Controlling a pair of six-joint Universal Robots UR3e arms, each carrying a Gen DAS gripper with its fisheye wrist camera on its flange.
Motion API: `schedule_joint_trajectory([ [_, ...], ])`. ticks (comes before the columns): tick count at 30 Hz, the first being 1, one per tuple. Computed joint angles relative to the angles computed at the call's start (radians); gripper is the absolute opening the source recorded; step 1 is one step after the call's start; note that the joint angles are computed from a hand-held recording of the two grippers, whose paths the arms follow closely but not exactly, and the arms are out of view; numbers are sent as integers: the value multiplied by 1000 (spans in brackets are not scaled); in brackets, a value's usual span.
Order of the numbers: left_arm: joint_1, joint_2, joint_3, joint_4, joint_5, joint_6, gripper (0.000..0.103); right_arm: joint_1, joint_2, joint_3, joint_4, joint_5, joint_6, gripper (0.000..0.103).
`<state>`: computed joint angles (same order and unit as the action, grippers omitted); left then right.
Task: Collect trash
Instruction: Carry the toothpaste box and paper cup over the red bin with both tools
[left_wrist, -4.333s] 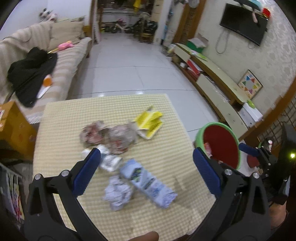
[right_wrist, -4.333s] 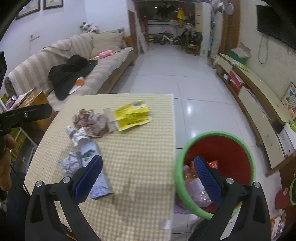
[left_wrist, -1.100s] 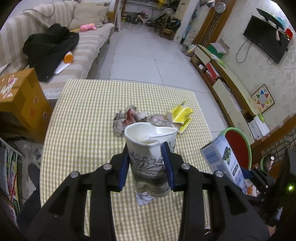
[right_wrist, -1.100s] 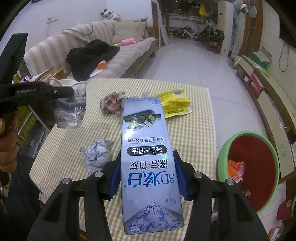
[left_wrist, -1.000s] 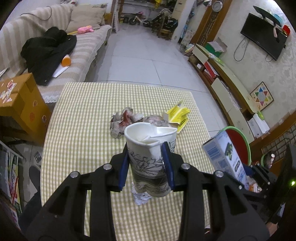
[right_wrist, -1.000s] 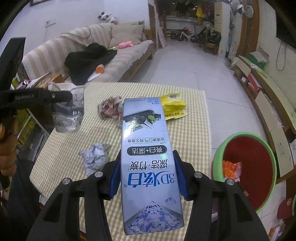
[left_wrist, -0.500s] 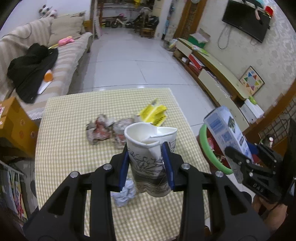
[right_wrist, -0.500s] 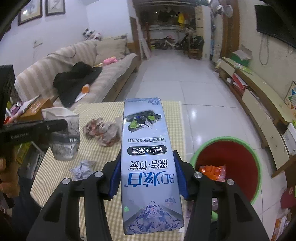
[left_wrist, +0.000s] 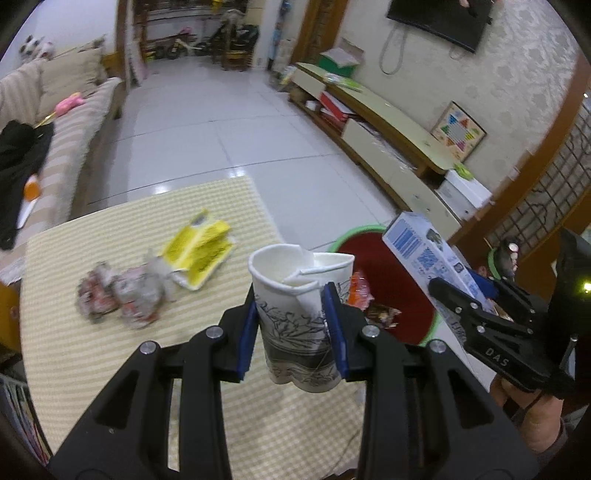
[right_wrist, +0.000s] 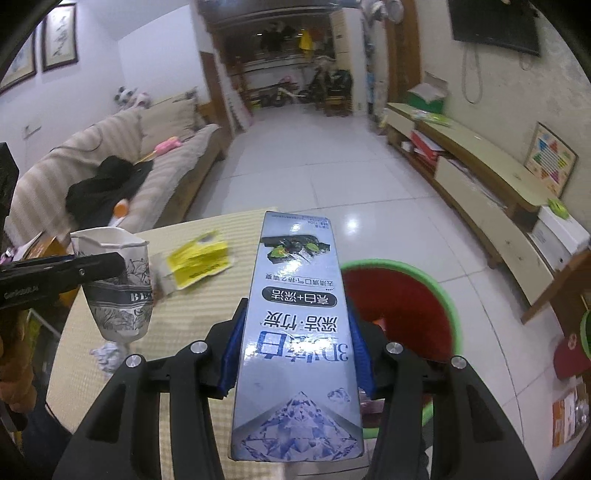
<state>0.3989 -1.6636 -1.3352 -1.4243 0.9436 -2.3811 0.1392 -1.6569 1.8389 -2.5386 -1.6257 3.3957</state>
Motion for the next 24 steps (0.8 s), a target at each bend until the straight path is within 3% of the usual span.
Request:
schedule_joint_trajectory([
  [14, -309, -143, 58, 149, 53, -176, 33, -325, -215, 263, -21, 164, -124, 47],
  [24, -388, -226, 103, 186, 96, -229, 33, -413, -214, 335, -65, 222, -157, 47],
])
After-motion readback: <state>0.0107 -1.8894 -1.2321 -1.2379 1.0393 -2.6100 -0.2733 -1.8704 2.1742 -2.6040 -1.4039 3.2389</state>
